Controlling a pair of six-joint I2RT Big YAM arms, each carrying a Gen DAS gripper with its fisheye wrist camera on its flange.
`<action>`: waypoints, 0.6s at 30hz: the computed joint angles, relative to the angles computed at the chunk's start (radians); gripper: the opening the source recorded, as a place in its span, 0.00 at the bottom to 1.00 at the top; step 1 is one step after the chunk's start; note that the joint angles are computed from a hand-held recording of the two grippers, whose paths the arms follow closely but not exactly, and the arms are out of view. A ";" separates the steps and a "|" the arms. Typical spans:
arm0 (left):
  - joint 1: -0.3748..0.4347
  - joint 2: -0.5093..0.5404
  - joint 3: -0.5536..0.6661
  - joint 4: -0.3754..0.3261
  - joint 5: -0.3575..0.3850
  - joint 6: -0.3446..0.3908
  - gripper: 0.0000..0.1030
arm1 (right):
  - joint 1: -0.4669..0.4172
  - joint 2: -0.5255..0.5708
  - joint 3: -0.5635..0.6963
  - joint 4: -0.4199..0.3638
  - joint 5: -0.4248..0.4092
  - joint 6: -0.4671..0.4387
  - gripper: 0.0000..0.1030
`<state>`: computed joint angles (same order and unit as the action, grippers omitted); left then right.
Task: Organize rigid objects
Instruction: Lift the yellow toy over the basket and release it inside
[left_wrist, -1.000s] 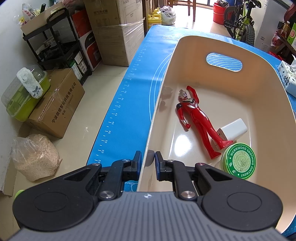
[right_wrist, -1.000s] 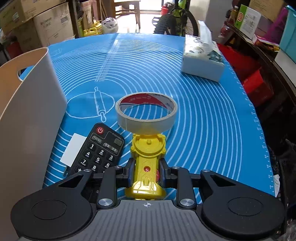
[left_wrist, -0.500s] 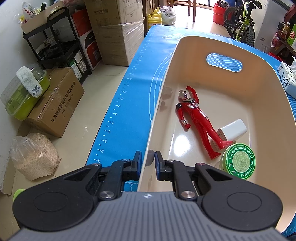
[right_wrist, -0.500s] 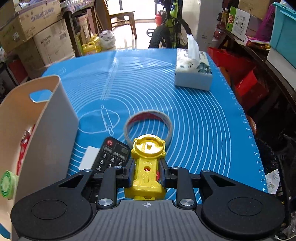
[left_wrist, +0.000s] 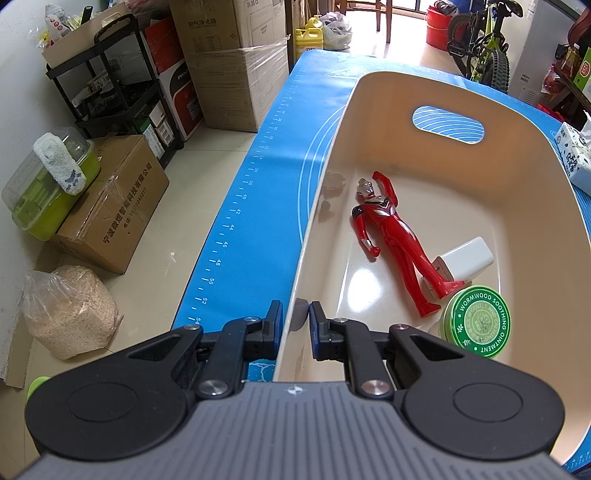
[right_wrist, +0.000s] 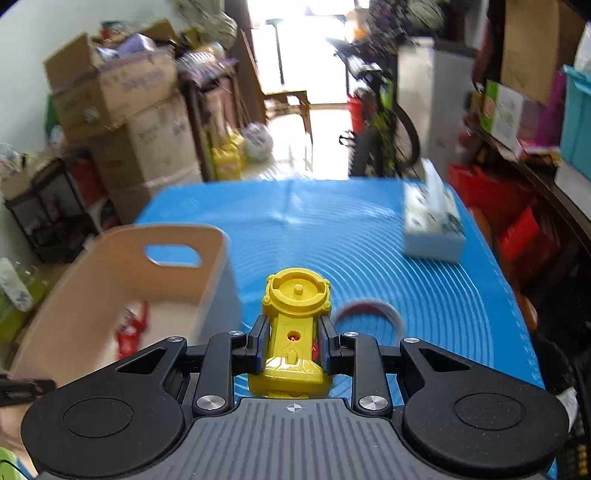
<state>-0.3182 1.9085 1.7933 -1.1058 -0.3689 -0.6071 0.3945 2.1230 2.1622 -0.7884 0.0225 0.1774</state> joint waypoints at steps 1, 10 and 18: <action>0.000 0.000 0.000 -0.001 -0.001 0.001 0.18 | 0.006 -0.003 0.001 0.017 -0.010 0.005 0.35; 0.001 0.000 0.001 -0.003 -0.003 0.006 0.18 | 0.062 0.044 0.090 0.065 -0.108 -0.015 0.35; -0.002 0.007 0.010 -0.010 -0.011 0.008 0.18 | 0.096 0.143 0.217 -0.031 -0.166 -0.066 0.35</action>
